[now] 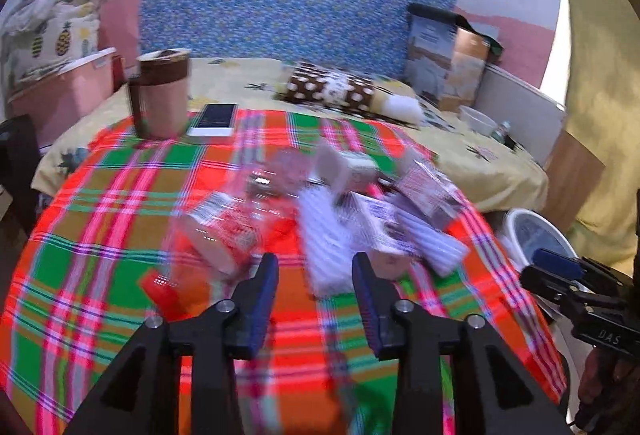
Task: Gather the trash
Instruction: 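Grasp the clear bottle with the left gripper while the right gripper grasps the strawberry juice carton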
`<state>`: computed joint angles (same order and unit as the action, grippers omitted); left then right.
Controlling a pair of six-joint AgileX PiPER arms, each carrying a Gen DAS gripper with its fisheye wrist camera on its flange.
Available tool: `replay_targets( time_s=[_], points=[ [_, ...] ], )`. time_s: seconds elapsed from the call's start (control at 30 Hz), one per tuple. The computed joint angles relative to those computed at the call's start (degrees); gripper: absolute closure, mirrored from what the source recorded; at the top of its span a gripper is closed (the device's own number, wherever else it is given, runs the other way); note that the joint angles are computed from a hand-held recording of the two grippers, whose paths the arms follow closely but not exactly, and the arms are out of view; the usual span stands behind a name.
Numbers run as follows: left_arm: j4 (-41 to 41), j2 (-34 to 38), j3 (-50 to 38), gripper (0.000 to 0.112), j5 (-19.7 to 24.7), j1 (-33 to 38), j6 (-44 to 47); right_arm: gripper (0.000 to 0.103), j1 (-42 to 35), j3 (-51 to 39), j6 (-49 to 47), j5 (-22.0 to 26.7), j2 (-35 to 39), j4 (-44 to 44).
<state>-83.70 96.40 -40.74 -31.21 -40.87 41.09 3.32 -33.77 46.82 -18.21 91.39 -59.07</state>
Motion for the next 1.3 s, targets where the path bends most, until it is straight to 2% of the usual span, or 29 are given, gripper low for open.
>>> replay_targets(
  time_s=[0.13,0.27,0.47,0.57,0.67,0.77,0.8,0.87,1.0,1.3],
  points=[
    [2.05,-1.41,2.6,0.073,0.29,4.69,-0.56,0.047,1.19,-2.37,1.67,0.63,1.87,-1.55],
    [7.2,-1.19,3.4,0.059,2.15,9.48,-2.28,0.047,2.26,-4.91,2.88,1.07,3.87,-2.96],
    [12.01,1.36,1.31,0.054,5.21,14.04,-1.22,0.041,1.78,-8.75,7.04,1.52,7.1,-5.78],
    [16.7,2.9,0.08,0.047,8.57,16.69,-3.04,0.04,0.71,-10.94,11.55,1.08,9.02,-9.66],
    [22.19,4.8,-0.91,0.046,10.97,18.91,-7.17,0.04,-0.52,-13.81,18.52,0.11,11.41,-16.01],
    [23.83,5.89,-1.43,0.045,11.93,19.67,-8.25,0.039,-1.01,-16.08,23.2,-0.24,13.55,-20.33],
    [26.94,5.9,-1.25,0.045,12.92,20.18,-11.17,0.039,-1.2,-16.72,24.75,-0.71,14.2,-21.8],
    [31.49,5.74,-0.83,0.045,14.12,20.34,-15.68,0.039,-1.54,-17.69,26.68,-1.67,15.14,-23.74],
    [35.14,5.46,-0.68,0.045,14.82,19.75,-18.74,0.039,-1.73,-18.82,30.05,-3.02,16.17,-26.79],
    [22.8,8.03,-4.94,0.045,14.44,19.73,-7.35,0.039,-1.74,-18.72,31.06,-3.94,15.92,-27.2]
  ],
)
